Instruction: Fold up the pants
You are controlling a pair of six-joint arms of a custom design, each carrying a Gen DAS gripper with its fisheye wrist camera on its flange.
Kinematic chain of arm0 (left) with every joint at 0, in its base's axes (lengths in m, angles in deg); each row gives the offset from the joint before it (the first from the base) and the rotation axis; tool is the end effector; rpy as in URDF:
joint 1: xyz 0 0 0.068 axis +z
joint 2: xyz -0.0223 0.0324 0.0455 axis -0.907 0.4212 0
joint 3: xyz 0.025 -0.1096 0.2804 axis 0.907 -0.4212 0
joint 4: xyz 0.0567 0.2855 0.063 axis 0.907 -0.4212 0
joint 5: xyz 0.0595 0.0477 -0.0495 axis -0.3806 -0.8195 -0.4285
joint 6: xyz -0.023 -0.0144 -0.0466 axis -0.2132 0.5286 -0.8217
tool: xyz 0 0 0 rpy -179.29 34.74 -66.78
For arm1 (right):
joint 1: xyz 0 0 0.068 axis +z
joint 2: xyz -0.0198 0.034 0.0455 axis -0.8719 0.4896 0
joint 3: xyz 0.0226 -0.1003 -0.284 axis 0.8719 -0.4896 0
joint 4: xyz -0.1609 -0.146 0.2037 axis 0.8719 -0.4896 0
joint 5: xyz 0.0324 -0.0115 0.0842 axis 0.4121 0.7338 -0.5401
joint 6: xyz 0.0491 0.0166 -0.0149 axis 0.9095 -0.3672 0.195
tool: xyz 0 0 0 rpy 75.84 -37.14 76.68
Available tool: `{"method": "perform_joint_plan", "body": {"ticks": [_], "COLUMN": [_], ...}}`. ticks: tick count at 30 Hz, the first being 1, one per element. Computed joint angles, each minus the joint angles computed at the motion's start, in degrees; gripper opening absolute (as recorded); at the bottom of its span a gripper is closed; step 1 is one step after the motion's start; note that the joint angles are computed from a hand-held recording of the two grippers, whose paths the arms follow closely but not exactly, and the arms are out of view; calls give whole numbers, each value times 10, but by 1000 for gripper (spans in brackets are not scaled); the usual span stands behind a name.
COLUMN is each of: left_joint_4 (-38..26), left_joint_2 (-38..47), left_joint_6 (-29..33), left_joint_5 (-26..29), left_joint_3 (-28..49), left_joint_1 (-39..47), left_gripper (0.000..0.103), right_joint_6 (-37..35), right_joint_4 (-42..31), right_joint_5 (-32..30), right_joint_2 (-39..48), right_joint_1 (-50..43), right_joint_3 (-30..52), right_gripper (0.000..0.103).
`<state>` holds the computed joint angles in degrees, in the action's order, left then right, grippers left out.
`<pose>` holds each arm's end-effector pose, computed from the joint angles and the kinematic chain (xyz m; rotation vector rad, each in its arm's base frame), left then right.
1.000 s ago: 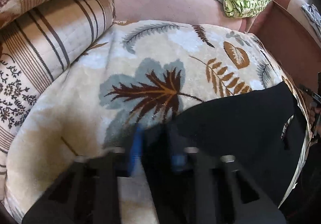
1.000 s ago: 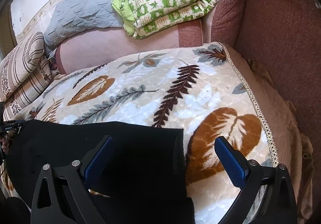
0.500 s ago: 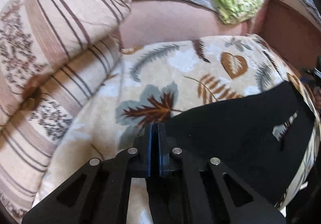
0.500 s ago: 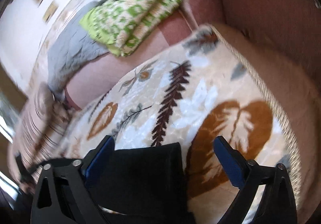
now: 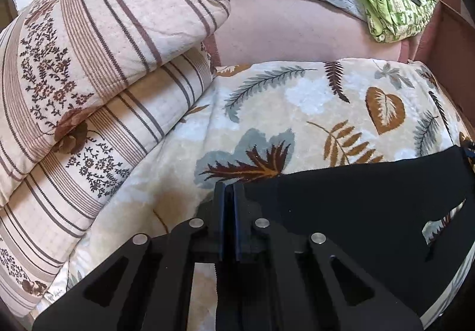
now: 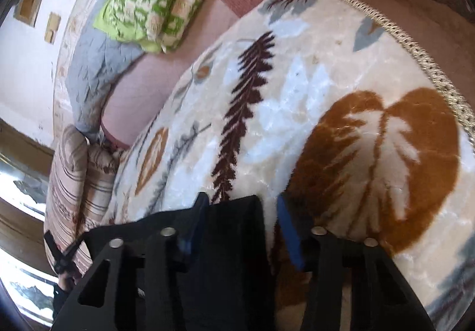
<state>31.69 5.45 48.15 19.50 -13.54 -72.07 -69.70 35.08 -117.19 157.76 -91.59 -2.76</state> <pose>0.3116 -0.0350 0.2825 0.2390 2.4634 0.1016 0.2549 -0.1255 0.1882 0.5299 2.4468 0.7719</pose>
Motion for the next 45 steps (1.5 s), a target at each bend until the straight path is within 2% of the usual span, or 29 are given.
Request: {"method": "perform_joint_plan", "body": {"ticks": [1, 3, 4, 10, 14, 16, 20, 25, 27, 31, 33, 36, 39, 45], "left_joint_4": [1, -1, -1, 2, 6, 7, 12, -15, -40, -95, -130, -193, -245, -301], "left_joint_2": [1, 6, 7, 2, -30, -58, -130, -255, -308, -409, -454, -486, -503, -491], "left_joint_6": [0, -2, -3, -20, 21, 44, 80, 120, 136, 172, 205, 285, 352, 383], "left_joint_5": [-1, 1, 0, 15, 9, 7, -4, 25, 43, 114, 180, 287, 331, 429], "left_joint_3": [2, 9, 11, 22, -5, -33, -95, -169, -195, -243, -265, -288, -309, -296], "left_joint_1": [0, 0, 1, 8, 0, -2, -9, 2, 15, 94, 180, 311, 397, 591], "left_gripper": [3, 3, 3, 3, 3, 3, 3, 3, 3, 3, 3, 4, 6, 7], "right_joint_6": [-6, -23, -30, -15, -50, -86, -207, -398, -504, -672, -729, -760, -769, -779], "right_joint_4": [-3, -17, -22, 41, 32, 0, -92, -265, -358, -477, -504, -504, -502, -516], "right_joint_5": [3, 2, 0, 18, 21, 23, 8, -55, -67, -42, -18, 20, 31, 25], "right_joint_2": [3, 11, 12, -102, -148, -160, -207, -270, -289, -311, -310, -309, -312, -316], "right_joint_1": [5, 14, 17, 15, 17, 15, -12, -87, -121, -190, -220, -241, -247, -258], "right_joint_3": [4, 10, 11, -16, -27, -31, -39, -38, -34, -39, -46, -62, -68, -64], "right_gripper": [38, 20, 6, 4, 4, 4, 4, 4, 4, 4, 4, 4, 4, 4]}}
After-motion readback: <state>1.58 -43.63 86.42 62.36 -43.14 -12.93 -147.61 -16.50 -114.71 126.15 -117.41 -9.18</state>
